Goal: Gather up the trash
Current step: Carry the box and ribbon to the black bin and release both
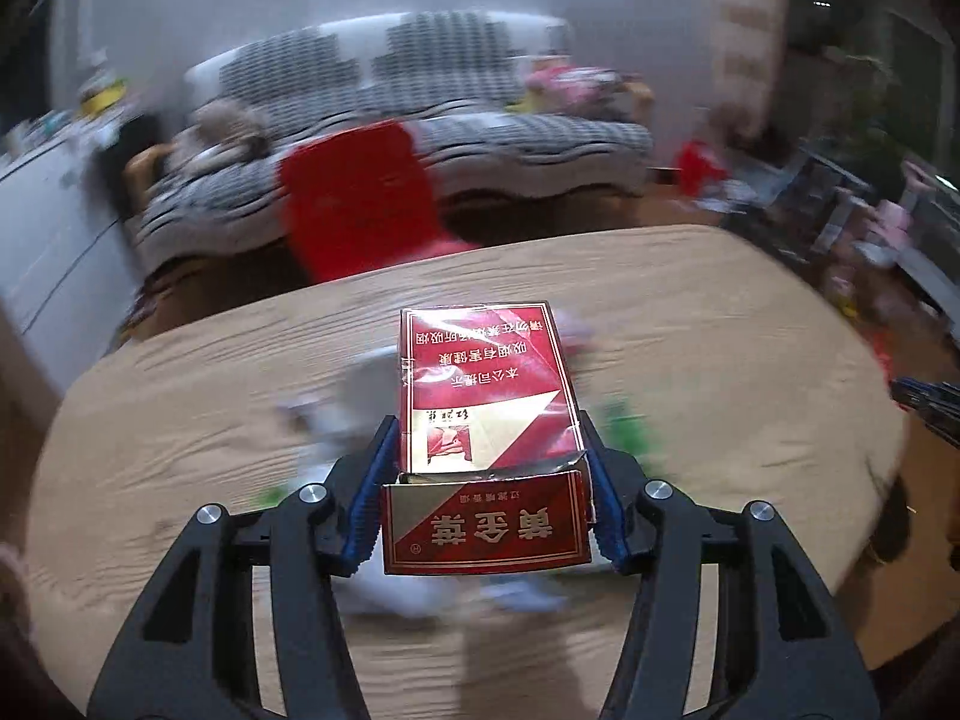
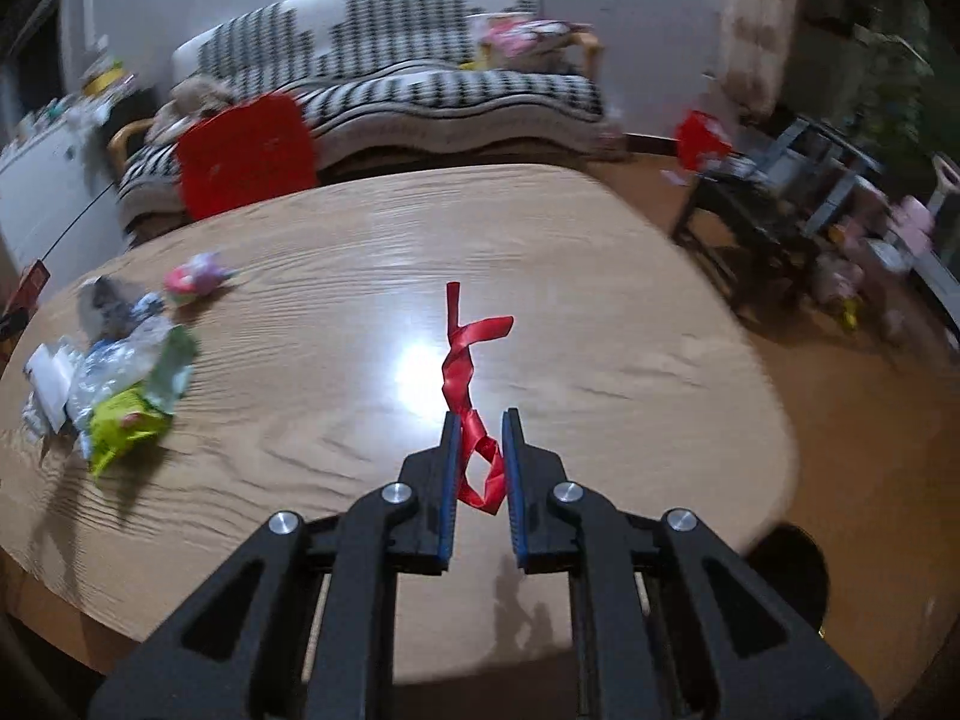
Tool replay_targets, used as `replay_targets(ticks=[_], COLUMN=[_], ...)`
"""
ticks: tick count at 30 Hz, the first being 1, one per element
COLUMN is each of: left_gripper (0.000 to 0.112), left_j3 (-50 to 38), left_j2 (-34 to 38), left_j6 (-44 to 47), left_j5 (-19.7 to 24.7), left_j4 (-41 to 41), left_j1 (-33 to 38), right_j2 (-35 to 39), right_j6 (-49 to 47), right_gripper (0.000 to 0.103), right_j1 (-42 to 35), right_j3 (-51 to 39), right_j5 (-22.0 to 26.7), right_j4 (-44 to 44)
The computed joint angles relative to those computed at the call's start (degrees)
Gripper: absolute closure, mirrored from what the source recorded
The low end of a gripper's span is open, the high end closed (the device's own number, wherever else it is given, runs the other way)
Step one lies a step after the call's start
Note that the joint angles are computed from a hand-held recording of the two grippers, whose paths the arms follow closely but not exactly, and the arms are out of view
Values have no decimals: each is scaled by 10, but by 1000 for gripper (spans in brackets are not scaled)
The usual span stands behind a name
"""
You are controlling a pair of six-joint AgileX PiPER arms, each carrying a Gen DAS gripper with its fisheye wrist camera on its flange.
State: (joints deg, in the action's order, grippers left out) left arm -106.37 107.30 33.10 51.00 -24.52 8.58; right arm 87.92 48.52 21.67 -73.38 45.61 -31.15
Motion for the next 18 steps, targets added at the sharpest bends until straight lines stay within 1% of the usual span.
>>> replay_targets(ticks=[3,5,7,10,13,14,16,18], left_gripper=[57,57,57,57,57,57,57,57], left_j3=[56,81,82,76,64,61,30,-18], left_j2=[-35,-45,-38,-14,20,30,74,129], left_j6=[-4,-17,-34,-65,-91,-91,-112,-136], left_j5=[-23,-37,-39,-50,-59,-61,-68,-56], left_j4=[-17,-17,-11,8,21,19,30,35], left_j1=[-87,-163,-225,-328,-428,-448,-509,-552], right_j2=[-70,-123,-166,-226,-275,-283,-286,-264], right_j6=[2,-11,-31,-109,-273,-330,-444,-559], right_gripper=[89,89,89,89,89,89,89,89], right_j1=[-44,-88,-134,-231,-384,-437,-541,-648], right_j3=[71,125,167,227,283,299,321,337], right_j5=[-7,-12,-15,-32,-63,-71,-80,-80], right_j4=[0,10,20,70,189,232,323,416])
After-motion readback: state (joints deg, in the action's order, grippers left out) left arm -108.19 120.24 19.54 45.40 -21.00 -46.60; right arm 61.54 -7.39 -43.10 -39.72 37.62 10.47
